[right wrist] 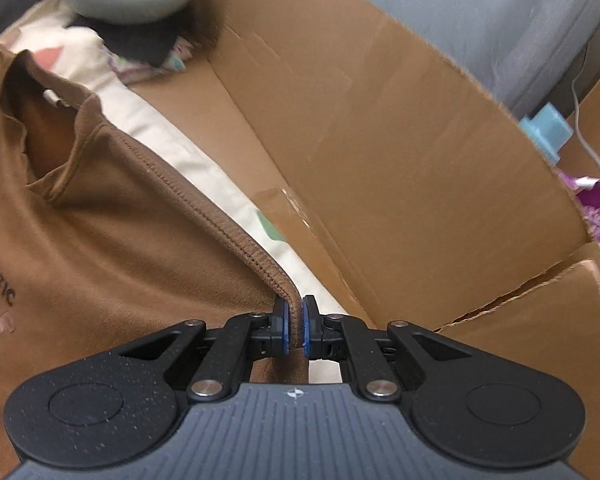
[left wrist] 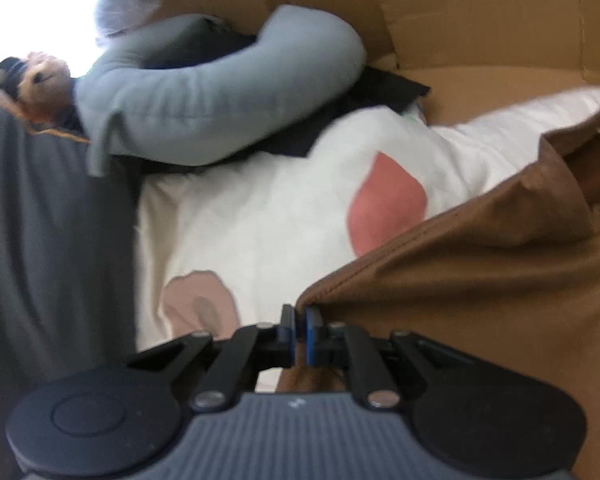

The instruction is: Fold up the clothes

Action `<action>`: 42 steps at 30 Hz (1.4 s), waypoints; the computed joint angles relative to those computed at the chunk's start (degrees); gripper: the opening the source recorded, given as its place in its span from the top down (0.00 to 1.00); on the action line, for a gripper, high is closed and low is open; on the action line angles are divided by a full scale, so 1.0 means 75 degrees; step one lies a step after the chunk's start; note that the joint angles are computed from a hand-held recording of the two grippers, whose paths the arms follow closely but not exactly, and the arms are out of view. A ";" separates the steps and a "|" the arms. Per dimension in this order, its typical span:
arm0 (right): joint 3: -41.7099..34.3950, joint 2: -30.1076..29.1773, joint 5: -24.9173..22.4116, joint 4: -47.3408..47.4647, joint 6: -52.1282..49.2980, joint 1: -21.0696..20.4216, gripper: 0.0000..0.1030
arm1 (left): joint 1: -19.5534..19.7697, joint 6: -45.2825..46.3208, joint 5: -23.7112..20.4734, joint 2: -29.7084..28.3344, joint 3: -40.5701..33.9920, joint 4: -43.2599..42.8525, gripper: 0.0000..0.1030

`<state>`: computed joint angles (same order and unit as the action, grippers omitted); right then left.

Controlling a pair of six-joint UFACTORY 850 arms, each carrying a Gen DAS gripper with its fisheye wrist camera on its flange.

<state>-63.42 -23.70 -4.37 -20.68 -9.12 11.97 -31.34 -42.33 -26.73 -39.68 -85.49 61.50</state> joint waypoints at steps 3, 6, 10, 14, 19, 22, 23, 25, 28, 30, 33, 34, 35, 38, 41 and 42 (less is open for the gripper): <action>-0.0276 -0.0418 -0.0197 -0.1396 0.1435 0.0042 0.96 | -0.0034 0.0201 -0.0128 -0.0205 -0.0161 -0.0198 0.95; -0.0510 -0.0778 -0.0400 -0.1636 0.1718 0.0070 0.96 | -0.0011 0.0297 -0.0211 -0.0394 -0.0390 -0.0495 0.94; -0.0889 -0.1171 -0.0746 -0.0823 0.1122 0.0060 0.96 | -0.0009 0.0423 -0.0302 -0.0601 -0.0644 -0.0683 0.94; -0.1101 -0.1329 -0.0882 -0.1104 0.1484 0.0094 0.97 | 0.0031 0.0246 -0.0125 -0.0593 -0.0649 -0.0585 0.94; -0.1130 -0.1387 -0.1028 -0.2797 0.2917 0.0193 0.97 | -0.0030 -0.0185 -0.0082 -0.0602 -0.0651 -0.0001 0.95; -0.1204 -0.1446 -0.1161 -0.3348 0.3580 0.0230 0.98 | -0.0028 -0.0095 -0.0005 -0.0604 -0.0748 0.0032 0.95; -0.1209 -0.1448 -0.1202 -0.3593 0.3831 0.0258 0.98 | -0.0018 0.0075 -0.0021 -0.0641 -0.0843 -0.0133 0.95; -0.1174 -0.1421 -0.1229 -0.4121 0.4241 0.0296 0.98 | -0.0022 0.0125 -0.0042 -0.0701 -0.0958 -0.0160 0.95; -0.1216 -0.1460 -0.1252 -0.4423 0.4554 0.0290 0.98 | -0.0079 0.0249 -0.0256 -0.0923 -0.1212 -0.0325 0.94; -0.1348 -0.1576 -0.1266 -0.3821 0.4122 0.0248 0.97 | -0.0150 0.0146 -0.0485 -0.1058 -0.1347 -0.0273 0.94; -0.1430 -0.1738 -0.1322 -0.2997 0.3463 0.0221 0.94 | -0.0194 0.0182 -0.0586 -0.0992 -0.1300 -0.0280 0.85; -0.1348 -0.1658 -0.1239 -0.3103 0.3597 0.0222 0.84 | -0.0173 0.0281 -0.0526 -0.0907 -0.1241 -0.0436 0.76; -0.1230 -0.1543 -0.1123 -0.3440 0.3955 0.0229 0.77 | -0.0147 0.0267 -0.0423 -0.0776 -0.1128 -0.0551 0.70; -0.0851 -0.1155 -0.0773 -0.4643 0.5205 0.0232 0.54 | -0.0111 -0.0201 -0.0107 -0.0296 -0.0613 -0.0338 0.47; -0.0580 -0.0754 -0.0663 -0.4248 0.5066 0.0161 0.54 | -0.0155 0.0210 -0.0101 -0.0008 -0.0316 -0.0551 0.47; -0.0544 -0.0667 -0.0628 -0.3841 0.4810 0.0107 0.54 | -0.0183 0.0219 -0.0128 0.0062 -0.0238 -0.0515 0.47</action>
<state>-67.49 -28.70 -9.07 -49.48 26.96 12.77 -32.71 -40.68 -27.69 -39.22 -87.27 57.64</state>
